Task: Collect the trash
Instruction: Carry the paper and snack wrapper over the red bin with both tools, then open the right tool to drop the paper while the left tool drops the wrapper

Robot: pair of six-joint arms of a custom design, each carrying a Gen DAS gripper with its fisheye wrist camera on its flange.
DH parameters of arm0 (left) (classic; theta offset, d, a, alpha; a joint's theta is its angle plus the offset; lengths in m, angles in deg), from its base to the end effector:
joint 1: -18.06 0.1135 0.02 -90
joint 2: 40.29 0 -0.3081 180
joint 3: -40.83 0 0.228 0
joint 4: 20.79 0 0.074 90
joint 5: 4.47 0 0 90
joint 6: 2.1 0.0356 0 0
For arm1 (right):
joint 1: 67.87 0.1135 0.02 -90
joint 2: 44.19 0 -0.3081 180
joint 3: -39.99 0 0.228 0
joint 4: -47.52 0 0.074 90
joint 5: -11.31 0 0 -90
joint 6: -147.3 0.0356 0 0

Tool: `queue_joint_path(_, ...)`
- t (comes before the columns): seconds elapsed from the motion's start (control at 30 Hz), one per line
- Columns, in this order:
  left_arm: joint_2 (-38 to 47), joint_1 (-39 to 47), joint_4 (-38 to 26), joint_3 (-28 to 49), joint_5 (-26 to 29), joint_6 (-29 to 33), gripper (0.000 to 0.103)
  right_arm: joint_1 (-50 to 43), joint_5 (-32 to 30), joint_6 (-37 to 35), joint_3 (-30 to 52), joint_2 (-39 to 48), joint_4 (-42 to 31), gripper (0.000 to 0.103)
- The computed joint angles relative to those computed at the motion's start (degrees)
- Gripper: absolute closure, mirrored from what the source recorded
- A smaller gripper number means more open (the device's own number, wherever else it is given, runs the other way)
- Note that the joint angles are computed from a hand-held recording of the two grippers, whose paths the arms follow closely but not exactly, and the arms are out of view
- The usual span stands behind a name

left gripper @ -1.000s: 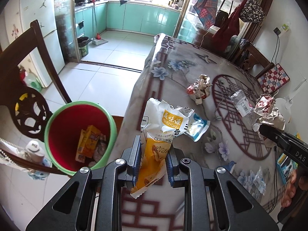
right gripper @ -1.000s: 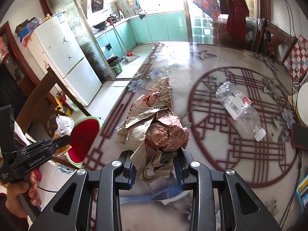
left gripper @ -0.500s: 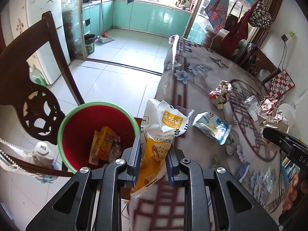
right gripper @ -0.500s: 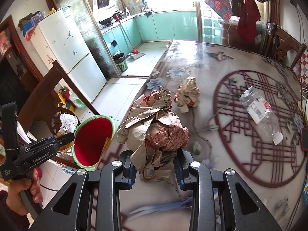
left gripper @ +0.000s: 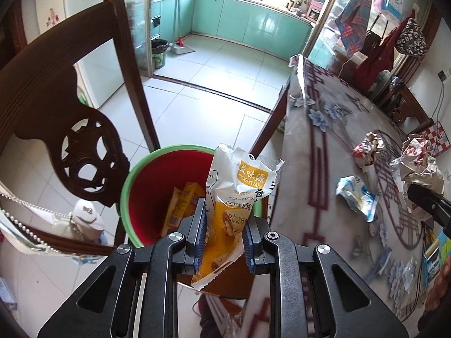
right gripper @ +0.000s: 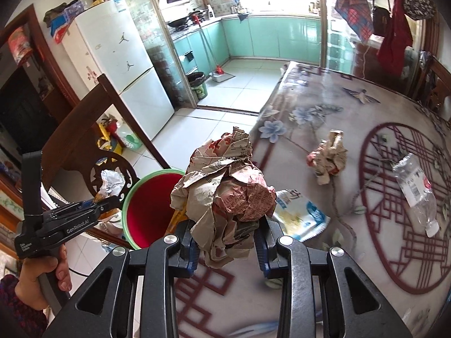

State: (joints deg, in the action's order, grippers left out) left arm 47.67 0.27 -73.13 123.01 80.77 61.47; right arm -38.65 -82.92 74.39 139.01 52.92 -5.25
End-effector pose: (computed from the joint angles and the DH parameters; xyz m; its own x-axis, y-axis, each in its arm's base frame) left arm 0.2806 -0.0869 0.3055 -0.8410 -0.1960 -0.5043 -0.1246 0.9772 -0.1720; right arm 0.3087 0.1757 0.3419 -0.8020 -0.1128 -0.5865 -0.3053 0.9215 0.2402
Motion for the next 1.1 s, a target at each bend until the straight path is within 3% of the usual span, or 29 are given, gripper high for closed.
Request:
queue_joint_path(0.57, 6.77, 9.93, 0.64, 1.24, 3.47, 6.31, 0.081, 5.67, -9.27, -0.08, 11.47, 17.1, 0.4, 0.073)
queue_joint_path(0.73, 9.28, 11.55, -0.17, 2.45, 5.85, 7.87, 0.081, 7.81, -9.53, -1.64, 16.05, 21.71, -2.46, 0.073)
queue_joint_path(1.1, 11.79, 11.67, 0.0, 3.15, 4.67, 9.09, 0.081, 9.04, -9.44, -3.55, 20.52, 25.17, -5.57, 0.072)
